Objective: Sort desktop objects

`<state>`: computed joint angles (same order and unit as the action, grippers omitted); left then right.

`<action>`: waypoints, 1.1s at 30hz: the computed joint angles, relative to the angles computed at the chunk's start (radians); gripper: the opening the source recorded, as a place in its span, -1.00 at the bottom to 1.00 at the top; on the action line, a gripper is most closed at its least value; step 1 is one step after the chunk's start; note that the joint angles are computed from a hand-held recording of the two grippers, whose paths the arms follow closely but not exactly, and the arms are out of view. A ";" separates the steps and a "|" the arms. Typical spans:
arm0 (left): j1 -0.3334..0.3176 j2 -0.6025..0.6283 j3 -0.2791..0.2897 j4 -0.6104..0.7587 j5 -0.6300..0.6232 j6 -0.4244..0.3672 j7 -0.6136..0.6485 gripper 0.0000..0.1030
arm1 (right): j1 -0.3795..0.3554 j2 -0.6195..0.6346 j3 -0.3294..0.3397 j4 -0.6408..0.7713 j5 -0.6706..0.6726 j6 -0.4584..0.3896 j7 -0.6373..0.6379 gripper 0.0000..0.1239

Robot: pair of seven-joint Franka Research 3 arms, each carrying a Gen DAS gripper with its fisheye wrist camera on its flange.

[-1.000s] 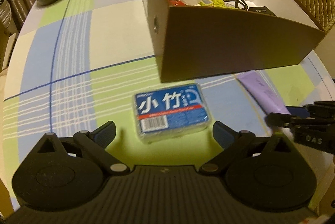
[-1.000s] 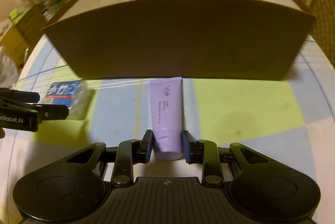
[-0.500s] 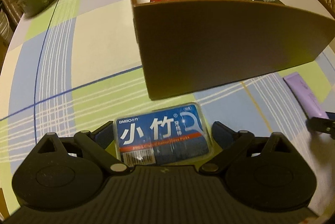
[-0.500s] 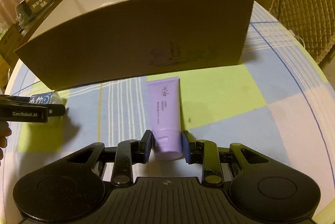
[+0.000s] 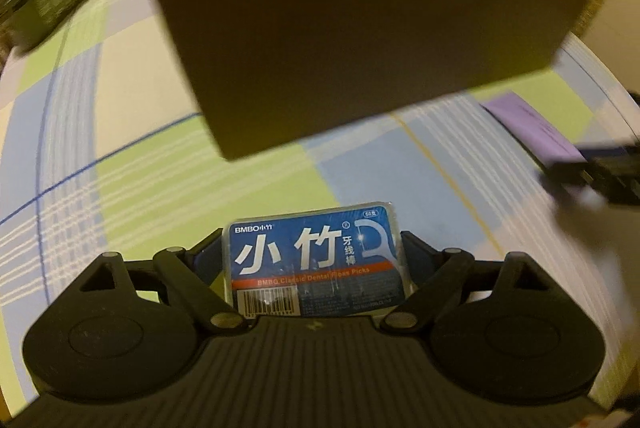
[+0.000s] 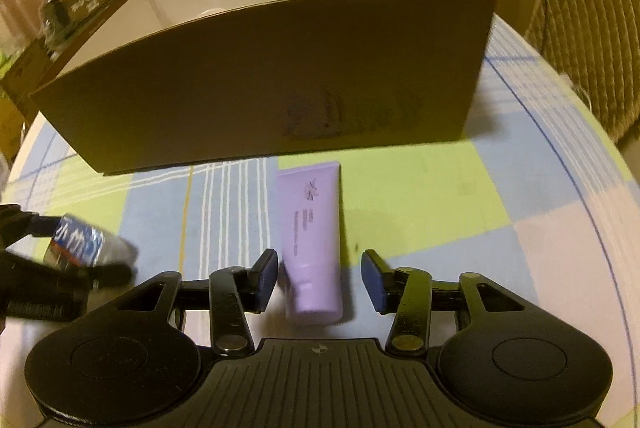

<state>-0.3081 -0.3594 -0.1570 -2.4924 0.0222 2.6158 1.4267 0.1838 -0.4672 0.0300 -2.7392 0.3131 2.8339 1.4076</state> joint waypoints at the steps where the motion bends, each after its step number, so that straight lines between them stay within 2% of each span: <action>1: -0.012 -0.007 0.000 -0.007 -0.010 0.000 0.011 0.68 | 0.001 0.008 0.001 0.004 -0.007 0.007 -0.009 -0.29; 8: -0.038 -0.019 -0.009 -0.019 -0.024 0.005 0.022 0.68 | -0.023 0.047 0.042 0.007 -0.108 0.058 -0.061 -0.30; 11: -0.039 -0.018 -0.016 -0.015 -0.022 -0.001 0.001 0.69 | -0.010 0.049 0.029 0.002 -0.106 0.069 -0.078 -0.31; 12: -0.037 -0.017 -0.018 -0.015 -0.020 0.001 -0.007 0.69 | -0.001 0.048 0.019 0.000 -0.101 0.071 -0.093 -0.41; 14: -0.034 -0.015 -0.021 -0.018 -0.013 0.009 -0.020 0.69 | 0.017 0.040 0.005 -0.003 -0.089 0.063 -0.125 -0.51; 26: -0.041 -0.040 -0.026 -0.033 0.009 0.001 -0.070 0.68 | 0.016 -0.008 0.001 -0.010 -0.067 -0.018 -0.176 -0.51; 33: -0.050 -0.051 -0.024 -0.040 0.013 -0.005 -0.079 0.68 | 0.017 -0.036 0.001 -0.033 -0.061 -0.027 -0.192 -0.51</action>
<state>-0.3577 -0.4101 -0.1811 -2.5324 0.0354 2.6111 1.3481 0.2013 -0.5035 0.0311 -2.7720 0.2526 2.8067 1.2158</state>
